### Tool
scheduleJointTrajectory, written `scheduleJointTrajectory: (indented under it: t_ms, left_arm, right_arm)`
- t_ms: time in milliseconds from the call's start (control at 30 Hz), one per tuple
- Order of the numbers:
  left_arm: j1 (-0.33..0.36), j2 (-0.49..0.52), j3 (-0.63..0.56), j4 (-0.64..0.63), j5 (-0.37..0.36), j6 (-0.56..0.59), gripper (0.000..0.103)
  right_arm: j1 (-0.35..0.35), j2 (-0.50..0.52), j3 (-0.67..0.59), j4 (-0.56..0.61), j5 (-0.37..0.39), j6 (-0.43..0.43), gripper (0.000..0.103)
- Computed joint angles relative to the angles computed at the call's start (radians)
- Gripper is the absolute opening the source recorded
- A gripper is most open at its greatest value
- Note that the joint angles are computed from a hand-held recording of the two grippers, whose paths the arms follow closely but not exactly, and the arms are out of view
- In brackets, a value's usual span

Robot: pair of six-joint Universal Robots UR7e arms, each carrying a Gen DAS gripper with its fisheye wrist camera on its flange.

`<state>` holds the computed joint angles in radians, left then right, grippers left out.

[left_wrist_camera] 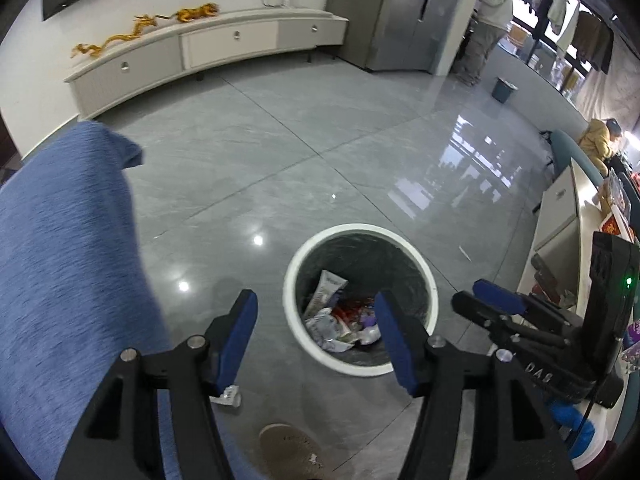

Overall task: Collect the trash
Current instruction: 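Carry both bags over the trash bin and open both tools, then move both tools back over the remaining trash on the rug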

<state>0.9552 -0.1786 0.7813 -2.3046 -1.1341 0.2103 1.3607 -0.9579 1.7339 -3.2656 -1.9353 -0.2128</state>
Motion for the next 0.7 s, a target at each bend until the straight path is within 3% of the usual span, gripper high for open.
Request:
scheduleJointTrajectory:
  t_ms: [433,700]
  left_arm:
    - [0.061,-0.385,0.447,-0.287,0.058,0.051,0.059]
    - [0.163,-0.574,0.58,-0.365,0.1,0.019,0.058]
  right_arm:
    - [0.168,0.026,-0.008,-0.009,-0.047,-0.072,0.047]
    - [0.275,0.094,-0.085,0.049,-0.064,-0.114,0.047]
